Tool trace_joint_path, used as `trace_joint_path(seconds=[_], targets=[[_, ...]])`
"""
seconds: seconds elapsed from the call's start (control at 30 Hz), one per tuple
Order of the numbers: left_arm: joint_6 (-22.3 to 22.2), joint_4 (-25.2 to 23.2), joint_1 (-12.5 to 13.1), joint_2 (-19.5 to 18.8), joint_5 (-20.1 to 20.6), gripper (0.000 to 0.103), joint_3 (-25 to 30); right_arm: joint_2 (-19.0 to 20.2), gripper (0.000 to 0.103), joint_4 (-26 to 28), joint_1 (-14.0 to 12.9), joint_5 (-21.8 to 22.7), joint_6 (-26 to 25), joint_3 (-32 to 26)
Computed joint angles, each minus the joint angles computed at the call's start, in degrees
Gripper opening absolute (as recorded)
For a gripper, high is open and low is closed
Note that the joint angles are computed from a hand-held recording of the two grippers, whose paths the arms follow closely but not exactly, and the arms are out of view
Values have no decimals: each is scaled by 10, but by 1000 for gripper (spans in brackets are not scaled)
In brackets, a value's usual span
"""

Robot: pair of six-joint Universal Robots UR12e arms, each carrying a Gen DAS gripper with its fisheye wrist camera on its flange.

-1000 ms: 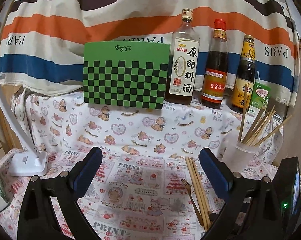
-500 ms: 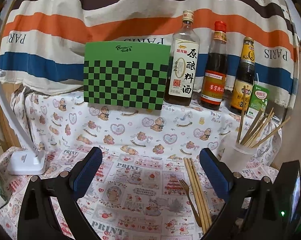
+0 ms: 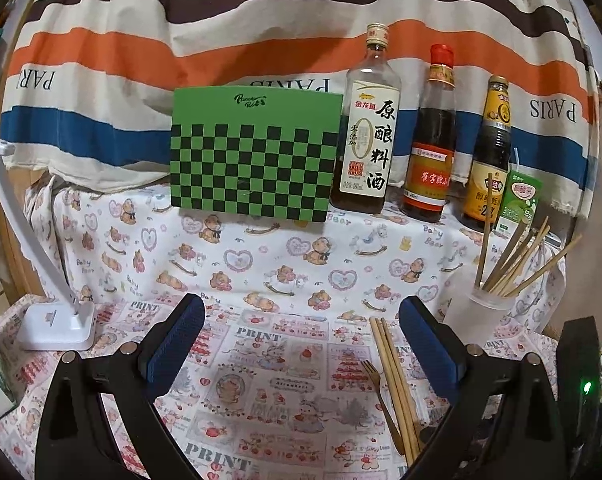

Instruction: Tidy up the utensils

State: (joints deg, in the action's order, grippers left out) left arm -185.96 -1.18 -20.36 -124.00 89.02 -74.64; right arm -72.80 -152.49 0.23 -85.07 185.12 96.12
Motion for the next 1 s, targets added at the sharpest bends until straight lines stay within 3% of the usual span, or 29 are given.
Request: trace_joint_path(seconds=[0.47,0.83,1.0], targets=[[19,8,-6,-2,14,97,-2,5,19,-1,15,-77,-14,-5],[-9,-17,0,-1,4,97,2,6,19,19,21,-76,-43,-10],[0,-10,-3,-2,12,97,1,7,16,24,16,-84,-16,-12]])
